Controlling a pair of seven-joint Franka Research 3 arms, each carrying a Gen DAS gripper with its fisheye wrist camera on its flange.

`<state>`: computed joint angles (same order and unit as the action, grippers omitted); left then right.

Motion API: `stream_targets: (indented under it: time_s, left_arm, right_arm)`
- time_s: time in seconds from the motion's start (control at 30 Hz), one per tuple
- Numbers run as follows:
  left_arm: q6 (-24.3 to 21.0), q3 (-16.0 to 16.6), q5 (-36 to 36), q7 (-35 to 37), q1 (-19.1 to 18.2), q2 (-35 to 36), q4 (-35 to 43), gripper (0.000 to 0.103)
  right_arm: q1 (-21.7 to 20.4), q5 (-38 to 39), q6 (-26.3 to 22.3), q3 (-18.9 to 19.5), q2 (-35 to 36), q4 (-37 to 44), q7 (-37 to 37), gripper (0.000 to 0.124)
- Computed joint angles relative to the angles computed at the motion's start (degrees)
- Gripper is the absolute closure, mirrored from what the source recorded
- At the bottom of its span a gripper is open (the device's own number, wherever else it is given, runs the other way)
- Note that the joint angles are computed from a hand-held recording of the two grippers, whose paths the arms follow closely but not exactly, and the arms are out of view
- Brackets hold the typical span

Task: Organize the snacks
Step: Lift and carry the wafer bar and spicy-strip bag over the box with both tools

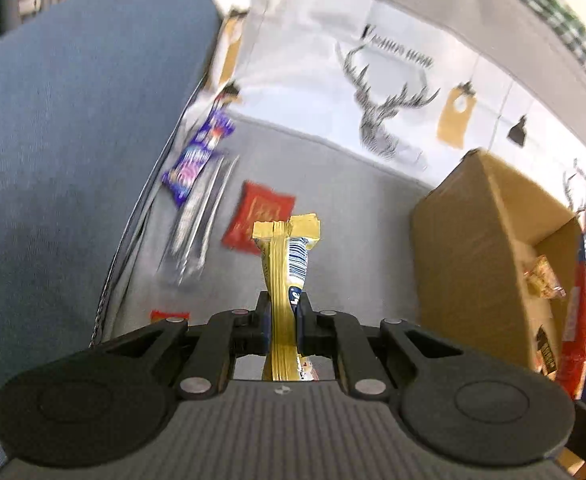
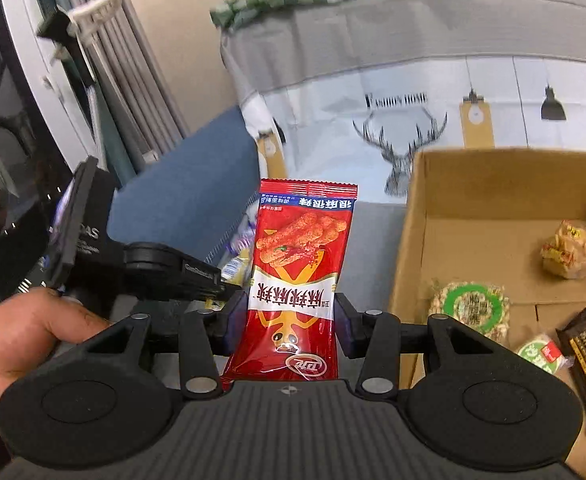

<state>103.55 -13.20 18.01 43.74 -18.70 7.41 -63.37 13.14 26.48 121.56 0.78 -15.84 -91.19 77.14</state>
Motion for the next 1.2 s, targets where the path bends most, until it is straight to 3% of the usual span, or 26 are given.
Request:
stream_targets:
  time_s: [0.37, 0.5, 0.73, 0.87, 0.97, 1.2]
  left_arm:
    - [3.5, -0.3, 5.9, -1.1, -3.4, 2.4, 4.4, 0.091]
    - [4.8, -0.1, 6.2, -1.2, -3.9, 2.4, 4.4, 0.091]
    - [12.1, -0.4, 7.5, -3.9, -3.3, -1.9, -1.6, 0.091]
    - [10.9, -1.0, 6.1, -6.8, -3.4, -0.2, 2.2, 0.091]
    - [14.2, -1.0, 6.1, -9.8, -4.0, 0.3, 3.0, 0.091]
    - [19.5, -1.9, 8.7, -5.4, -5.9, 0.2, 0.3, 0.091]
  right_arm:
    - [-0.6, 6.0, 3.8, -3.3, -2.7, -2.4, -5.9, 0.076]
    - [-1.6, 6.5, 4.0, -3.9, -2.9, -2.5, -5.3, 0.076]
    - [-2.7, 6.2, 4.7, -4.1, -3.3, -2.9, -4.2, 0.076]
    - [-3.1, 5.8, 5.6, -4.2, -3.5, -3.4, -3.9, 0.076]
    - [-3.3, 5.8, 6.5, -4.3, -3.4, -3.4, -3.5, 0.076]
    - [-4.2, 4.3, 9.4, -4.0, -3.6, -4.3, -1.4, 0.076]
